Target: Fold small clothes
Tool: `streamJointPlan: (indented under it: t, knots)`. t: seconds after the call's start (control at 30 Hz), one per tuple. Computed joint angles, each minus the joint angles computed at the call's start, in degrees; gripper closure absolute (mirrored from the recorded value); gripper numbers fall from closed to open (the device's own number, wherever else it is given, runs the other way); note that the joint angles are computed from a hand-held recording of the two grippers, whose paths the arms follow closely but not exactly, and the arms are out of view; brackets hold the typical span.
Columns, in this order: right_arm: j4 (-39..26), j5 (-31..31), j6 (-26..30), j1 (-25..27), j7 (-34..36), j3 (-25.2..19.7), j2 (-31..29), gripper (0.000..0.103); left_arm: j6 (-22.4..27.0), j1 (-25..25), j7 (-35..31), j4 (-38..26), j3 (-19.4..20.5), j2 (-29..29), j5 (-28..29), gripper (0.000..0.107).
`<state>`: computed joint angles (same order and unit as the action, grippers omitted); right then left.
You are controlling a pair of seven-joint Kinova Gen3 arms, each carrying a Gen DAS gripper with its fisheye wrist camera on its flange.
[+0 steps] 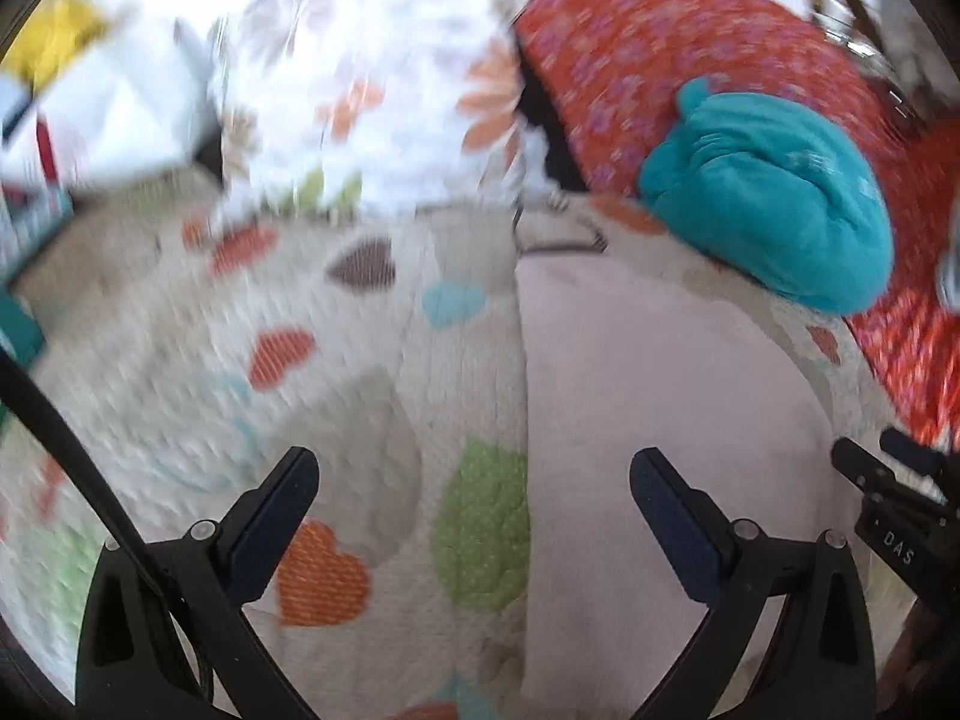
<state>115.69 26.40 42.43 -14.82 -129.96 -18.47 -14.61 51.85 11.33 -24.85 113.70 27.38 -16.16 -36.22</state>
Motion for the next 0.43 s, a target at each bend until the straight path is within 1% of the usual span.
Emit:
streamJointPlan:
  t: [0.03, 0.07, 0.1, 0.17, 0.23, 0.27, 0.33, 0.37, 0.43]
  knots:
    - [0.27, -1.12, 0.04, -0.9, 1.23, 0.43, -0.67, 0.037, 0.85, -0.09, 0.89, 0.27, 1.58, -0.46, -1.62, 0.005]
    - [0.52, -1.43, 0.39, -1.09, 1.53, -0.2, -1.27, 0.036, 1.71, -0.25, 1.89, 0.66, 3.19, -1.13, -2.64, 0.005]
    - [0.8, -0.9, 0.99, -1.03, 1.05, -1.48, -1.71, 0.036, 1.79, 0.12, 2.42, 1.21, 3.8, -1.96, -2.72, 0.005]
    - [1.35, 0.93, 2.65, -1.02, -0.36, -4.66, -2.35, 0.036, 1.64, 1.22, 1.37, 1.59, 3.13, -3.17, -0.23, 0.005]
    - [1.65, 3.95, 5.53, -0.69, -4.0, -8.56, -2.62, 0.035, 1.92, 1.87, -0.43, 1.68, 2.36, -4.18, 2.9, 0.005]
    - [1.99, 4.27, 6.21, -1.2, -4.84, -9.14, -3.07, 0.034, 2.14, 1.78, -0.75, 1.92, 2.66, -4.84, 3.95, 0.005]
    - [2.61, 3.43, 6.86, -2.49, -4.95, -8.71, -4.07, 0.032, 2.34, 1.3, -1.68, 2.7, 3.28, -6.13, 5.6, 0.005]
    - [2.83, 3.19, 7.14, -2.79, -5.08, -8.68, -4.42, 0.031, 3.13, 0.5, -1.6, 2.81, 4.61, -6.37, 5.93, 0.005]
    - [3.49, 2.87, 8.01, -3.12, -5.59, -9.17, -5.08, 0.029, 3.89, -0.31, -2.3, 3.26, 5.23, -7.04, 7.14, 0.005]
